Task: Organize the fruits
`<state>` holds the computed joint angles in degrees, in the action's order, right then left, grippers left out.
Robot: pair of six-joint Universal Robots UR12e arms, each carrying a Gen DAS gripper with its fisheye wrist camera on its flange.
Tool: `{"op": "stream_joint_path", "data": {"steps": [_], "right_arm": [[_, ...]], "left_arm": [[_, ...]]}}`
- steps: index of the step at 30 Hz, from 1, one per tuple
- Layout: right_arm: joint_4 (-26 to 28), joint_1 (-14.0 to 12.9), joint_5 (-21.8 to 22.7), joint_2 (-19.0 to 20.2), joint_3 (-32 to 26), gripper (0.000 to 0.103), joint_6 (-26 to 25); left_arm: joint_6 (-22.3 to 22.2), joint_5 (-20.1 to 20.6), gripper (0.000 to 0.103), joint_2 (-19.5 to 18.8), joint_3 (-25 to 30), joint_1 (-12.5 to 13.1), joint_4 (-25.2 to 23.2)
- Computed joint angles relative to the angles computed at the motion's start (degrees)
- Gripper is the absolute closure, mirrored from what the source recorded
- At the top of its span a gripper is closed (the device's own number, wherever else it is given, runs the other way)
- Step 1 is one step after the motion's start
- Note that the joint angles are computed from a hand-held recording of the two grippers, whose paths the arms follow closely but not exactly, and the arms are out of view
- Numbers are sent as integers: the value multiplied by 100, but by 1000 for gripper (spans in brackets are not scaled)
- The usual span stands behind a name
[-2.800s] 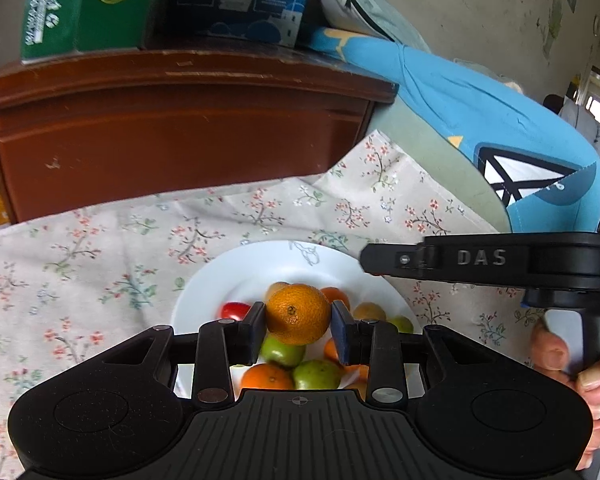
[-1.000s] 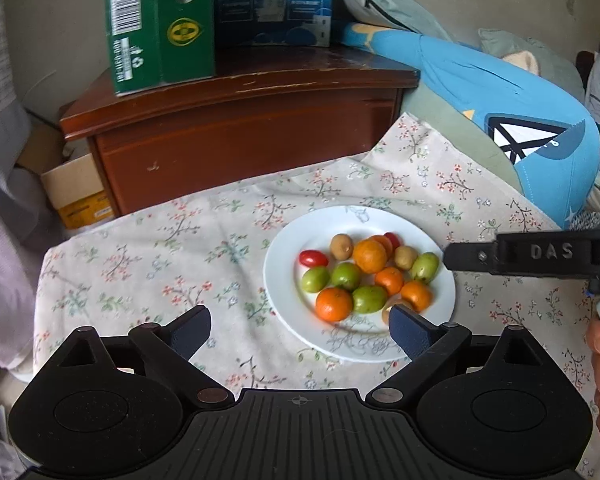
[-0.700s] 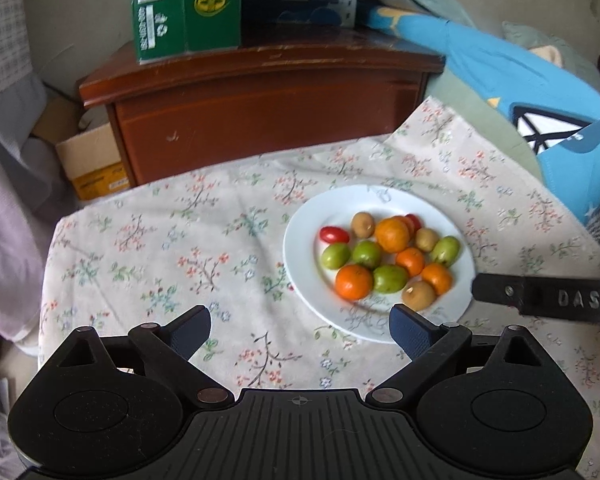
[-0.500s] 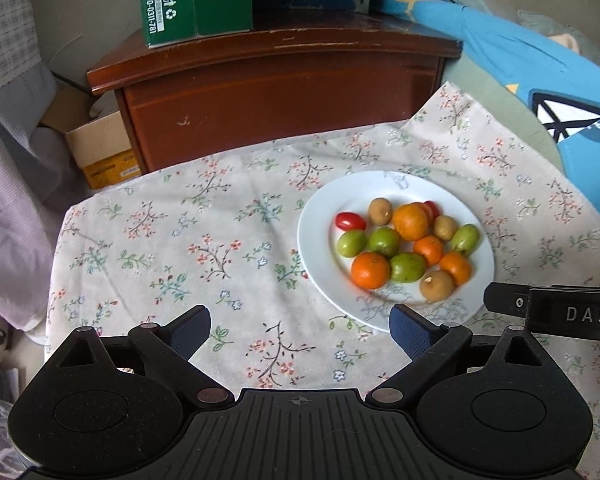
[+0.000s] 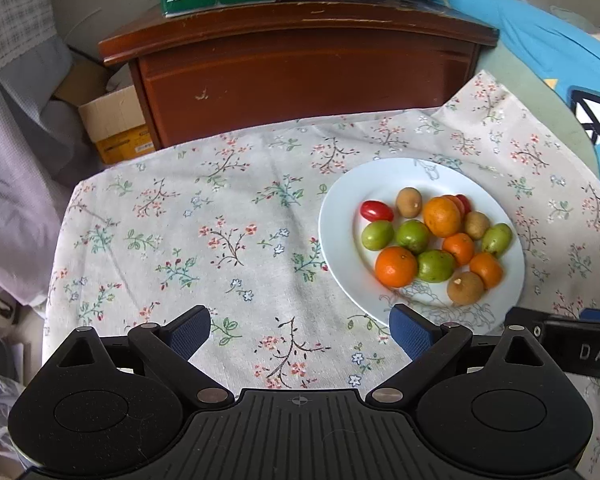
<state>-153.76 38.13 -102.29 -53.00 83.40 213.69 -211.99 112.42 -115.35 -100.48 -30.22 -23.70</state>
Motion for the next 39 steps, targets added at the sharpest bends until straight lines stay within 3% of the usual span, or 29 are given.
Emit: {"op": "stream_joint_path", "data": {"steps": [14,29,39], "right_arm": [[511,27,-127,118,-209,8,46],[465,56,-316,176,-252,8,27],[420,105,-677,210,-275,8,-1]], "left_arm": [[-103,-18,6,-139,172,0,-223],[-93,25,6,-189,231,-10,-212],[-43,133,6,-226,288,-52,-371]]}}
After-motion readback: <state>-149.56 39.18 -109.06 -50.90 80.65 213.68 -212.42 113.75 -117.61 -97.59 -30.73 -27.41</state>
